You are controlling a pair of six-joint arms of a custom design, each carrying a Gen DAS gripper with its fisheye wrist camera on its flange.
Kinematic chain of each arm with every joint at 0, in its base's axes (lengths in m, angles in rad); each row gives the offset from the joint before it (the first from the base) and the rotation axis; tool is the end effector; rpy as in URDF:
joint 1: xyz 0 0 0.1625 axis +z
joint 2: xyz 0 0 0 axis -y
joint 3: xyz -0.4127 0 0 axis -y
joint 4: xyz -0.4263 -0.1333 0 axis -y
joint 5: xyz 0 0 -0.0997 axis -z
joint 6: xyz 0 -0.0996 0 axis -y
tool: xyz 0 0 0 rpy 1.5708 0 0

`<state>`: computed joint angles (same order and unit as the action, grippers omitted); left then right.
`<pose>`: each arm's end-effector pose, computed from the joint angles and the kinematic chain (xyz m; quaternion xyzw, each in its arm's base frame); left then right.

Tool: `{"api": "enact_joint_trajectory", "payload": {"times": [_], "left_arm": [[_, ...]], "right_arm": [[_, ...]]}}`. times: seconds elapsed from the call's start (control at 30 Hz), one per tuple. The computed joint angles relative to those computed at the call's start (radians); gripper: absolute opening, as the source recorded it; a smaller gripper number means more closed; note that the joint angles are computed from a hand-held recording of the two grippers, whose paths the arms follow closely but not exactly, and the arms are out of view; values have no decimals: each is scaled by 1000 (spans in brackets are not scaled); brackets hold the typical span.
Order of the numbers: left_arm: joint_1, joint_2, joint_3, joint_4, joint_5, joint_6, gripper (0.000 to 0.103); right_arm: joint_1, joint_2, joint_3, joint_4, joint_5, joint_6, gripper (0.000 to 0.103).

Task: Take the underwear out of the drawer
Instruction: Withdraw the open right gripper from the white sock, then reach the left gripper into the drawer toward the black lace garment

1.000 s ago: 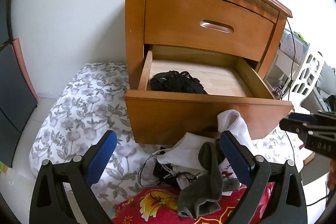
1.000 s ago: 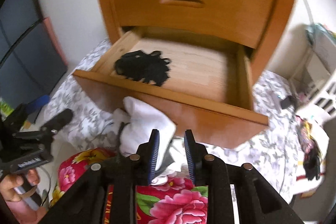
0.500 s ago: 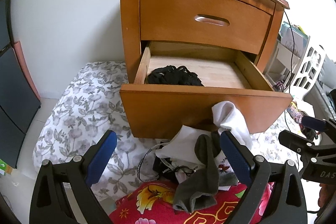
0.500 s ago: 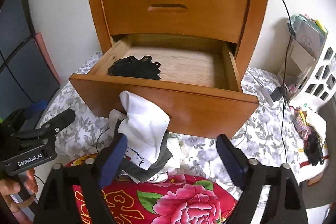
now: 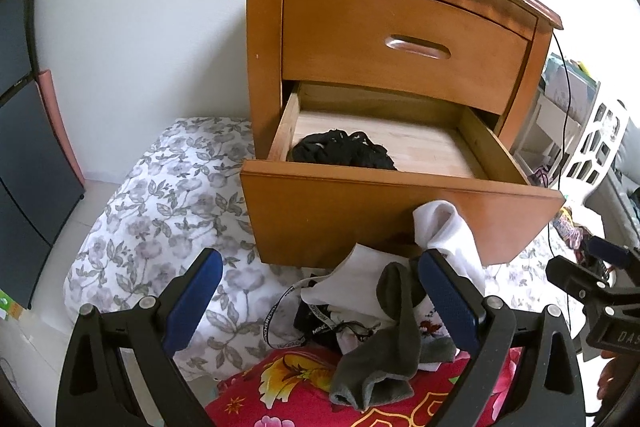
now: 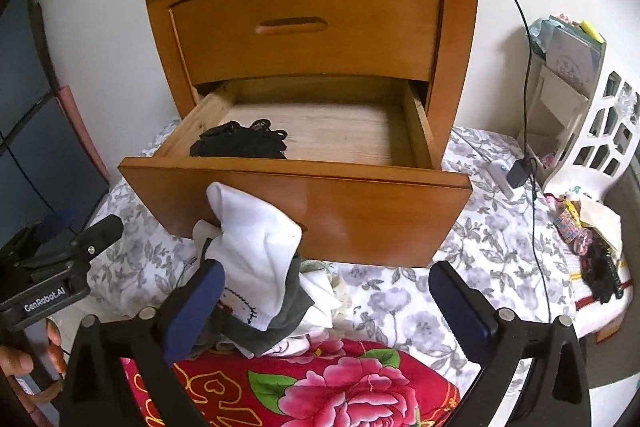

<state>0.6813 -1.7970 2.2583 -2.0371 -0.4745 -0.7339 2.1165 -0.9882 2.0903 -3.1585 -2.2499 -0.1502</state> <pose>-0.1625 -0.4174 0.3299 0.0650 0.8510 -0.3795 0.3571 0.3428 -0.4283 0.1048 0.2368 -0.8877 0.2858 0.2725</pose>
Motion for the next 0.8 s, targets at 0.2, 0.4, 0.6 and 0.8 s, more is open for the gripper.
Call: {"api": "enact_joint_trajectory", "payload": {"times": [0.2, 0.4, 0.6, 0.8], "left_arm": [[9, 5, -8, -62, -7, 26, 99], [38, 45, -46, -184, 26, 111, 99], [73, 110, -106, -307, 35, 267, 99], [112, 169, -179, -392, -55, 438, 99]], "right_arm": [[-12, -1, 14, -62, 38, -2, 103], [-23, -5, 22, -77, 59, -4, 103], [-35, -3, 26, -89, 63, -12, 103], [-45, -3, 28, -98, 58, -8, 103]]}}
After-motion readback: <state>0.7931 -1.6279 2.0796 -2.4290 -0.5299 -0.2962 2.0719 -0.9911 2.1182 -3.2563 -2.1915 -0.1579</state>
